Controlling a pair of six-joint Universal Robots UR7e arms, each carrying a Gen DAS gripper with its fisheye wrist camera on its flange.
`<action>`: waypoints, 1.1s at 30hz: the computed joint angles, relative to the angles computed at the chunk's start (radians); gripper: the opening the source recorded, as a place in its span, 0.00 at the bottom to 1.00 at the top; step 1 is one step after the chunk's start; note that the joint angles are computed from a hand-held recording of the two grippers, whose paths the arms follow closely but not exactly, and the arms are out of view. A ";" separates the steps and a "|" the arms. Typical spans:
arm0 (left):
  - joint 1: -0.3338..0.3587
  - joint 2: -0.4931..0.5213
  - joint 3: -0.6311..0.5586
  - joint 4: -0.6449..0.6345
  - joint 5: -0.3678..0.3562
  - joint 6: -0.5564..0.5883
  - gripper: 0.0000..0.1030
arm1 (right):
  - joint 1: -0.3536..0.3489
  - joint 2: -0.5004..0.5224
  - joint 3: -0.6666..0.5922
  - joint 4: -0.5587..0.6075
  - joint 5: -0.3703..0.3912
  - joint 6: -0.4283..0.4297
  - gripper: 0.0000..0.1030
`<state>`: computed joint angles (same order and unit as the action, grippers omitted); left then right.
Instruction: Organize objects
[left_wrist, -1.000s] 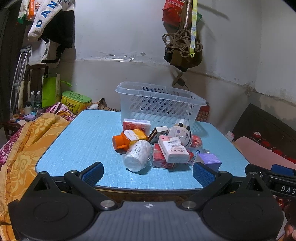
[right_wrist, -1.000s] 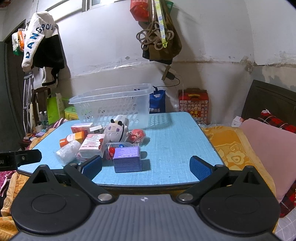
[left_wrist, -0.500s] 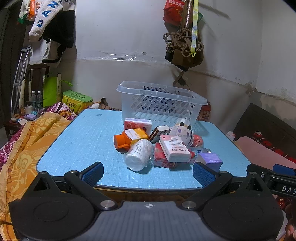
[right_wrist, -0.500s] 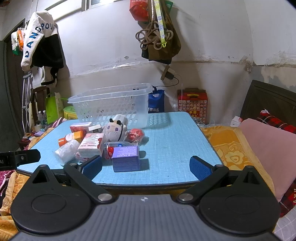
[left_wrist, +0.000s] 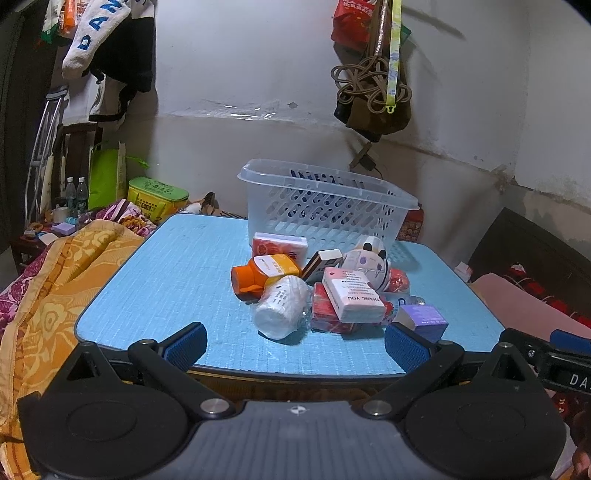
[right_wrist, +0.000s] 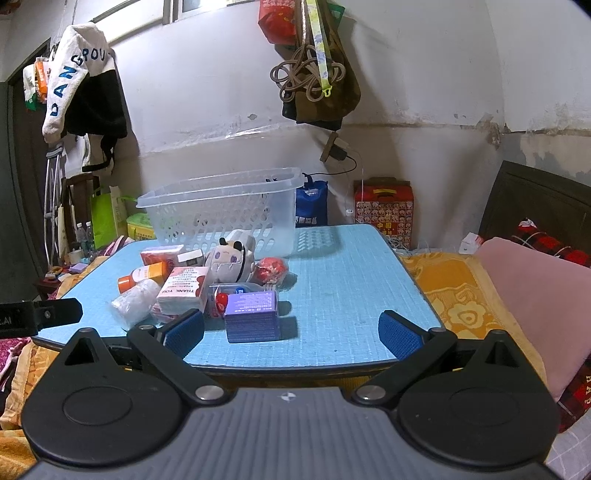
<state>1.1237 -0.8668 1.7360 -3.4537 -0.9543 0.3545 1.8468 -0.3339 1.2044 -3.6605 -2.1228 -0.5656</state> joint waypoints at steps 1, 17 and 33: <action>0.000 0.001 0.000 0.000 0.002 0.000 1.00 | 0.000 0.000 0.001 -0.002 0.000 0.002 1.00; -0.011 -0.001 0.021 -0.028 0.013 0.002 1.00 | 0.000 -0.027 0.061 -0.047 0.029 0.016 1.00; -0.011 -0.004 -0.010 0.029 0.052 -0.036 1.00 | 0.007 -0.030 0.037 0.078 0.004 0.057 1.00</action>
<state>1.1128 -0.8703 1.7260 -3.4244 -0.9020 0.3185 1.8535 -0.3639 1.2409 -3.5828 -2.1188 -0.5091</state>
